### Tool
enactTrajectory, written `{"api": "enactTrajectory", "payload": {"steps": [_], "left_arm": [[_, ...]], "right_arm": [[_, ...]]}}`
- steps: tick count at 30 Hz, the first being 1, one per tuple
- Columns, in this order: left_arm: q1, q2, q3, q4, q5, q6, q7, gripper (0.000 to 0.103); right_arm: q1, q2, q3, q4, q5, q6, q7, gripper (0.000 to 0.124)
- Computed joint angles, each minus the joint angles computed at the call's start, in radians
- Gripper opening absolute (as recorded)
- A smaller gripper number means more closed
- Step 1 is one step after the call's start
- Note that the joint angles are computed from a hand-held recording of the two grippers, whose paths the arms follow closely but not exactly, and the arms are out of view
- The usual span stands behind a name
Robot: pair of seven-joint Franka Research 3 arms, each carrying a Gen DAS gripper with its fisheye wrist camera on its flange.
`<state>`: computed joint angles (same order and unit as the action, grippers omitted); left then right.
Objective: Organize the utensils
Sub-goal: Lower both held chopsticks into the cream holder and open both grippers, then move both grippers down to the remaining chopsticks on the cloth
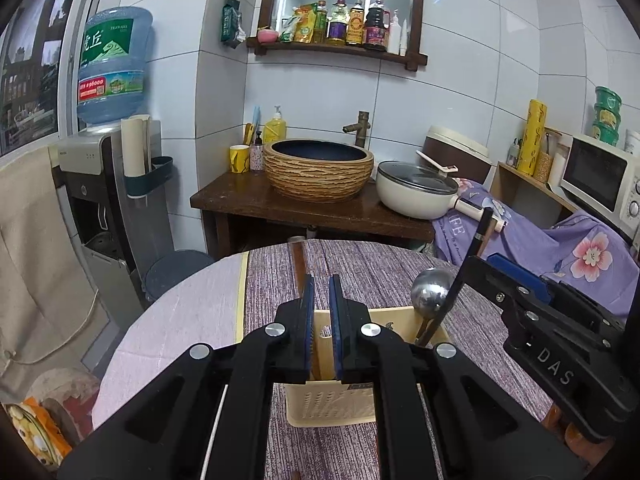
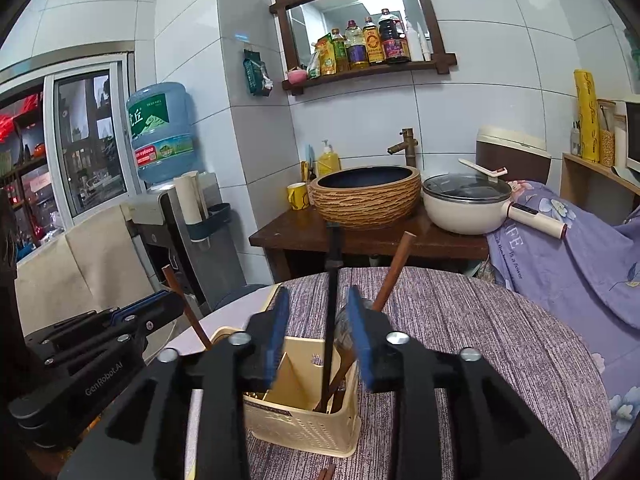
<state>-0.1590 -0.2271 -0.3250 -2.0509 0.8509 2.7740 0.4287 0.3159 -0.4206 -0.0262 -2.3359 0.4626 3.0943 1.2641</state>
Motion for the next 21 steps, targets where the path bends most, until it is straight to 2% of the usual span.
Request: {"api": "enactTrajectory", "payload": {"steps": [1, 2, 3, 4, 5, 7, 9, 14, 18, 19, 21], "left_arm": [[0.001, -0.008, -0.001, -0.006, 0.007, 0.001, -0.002, 0.016], [0.005, -0.022, -0.002, -0.021, 0.018, 0.009, -0.014, 0.035], [0.012, -0.038, -0.005, -0.036, 0.031, 0.019, -0.033, 0.047], [0.027, -0.06, -0.013, -0.056, 0.057, 0.033, -0.072, 0.069], [0.053, -0.092, -0.029, -0.086, 0.101, 0.049, -0.138, 0.076], [0.064, -0.137, -0.038, -0.132, 0.114, 0.051, -0.167, 0.076], [0.046, -0.173, -0.027, -0.182, 0.071, 0.04, -0.126, 0.076], [-0.03, -0.238, 0.019, -0.33, -0.111, 0.013, 0.008, 0.077], [-0.106, -0.256, 0.066, -0.438, -0.291, 0.0, 0.131, 0.077], [-0.117, -0.258, 0.07, -0.459, -0.324, -0.003, 0.152, 0.076], [-0.138, -0.257, 0.074, -0.492, -0.38, -0.009, 0.195, 0.067]], "right_arm": [[0.027, -0.012, -0.024, -0.008, 0.018, -0.002, -0.012, 0.042], [0.038, -0.024, -0.036, -0.016, 0.028, -0.003, -0.02, 0.043], [0.027, -0.034, -0.029, -0.023, 0.026, -0.007, -0.017, 0.044], [0.004, -0.048, -0.012, -0.036, 0.017, -0.011, -0.007, 0.045], [-0.016, -0.062, 0.001, -0.048, 0.008, -0.019, 0.004, 0.045], [-0.061, -0.095, 0.03, -0.079, -0.015, -0.048, 0.034, 0.047], [-0.106, -0.127, 0.054, -0.108, -0.044, -0.114, 0.071, 0.048], [-0.121, -0.174, 0.047, -0.174, -0.079, -0.277, 0.101, 0.048], [-0.113, -0.199, 0.053, -0.237, -0.102, -0.365, 0.095, 0.048], [-0.111, -0.207, 0.059, -0.258, -0.109, -0.379, 0.093, 0.048], [-0.108, -0.218, 0.076, -0.296, -0.122, -0.399, 0.1, 0.048]]}}
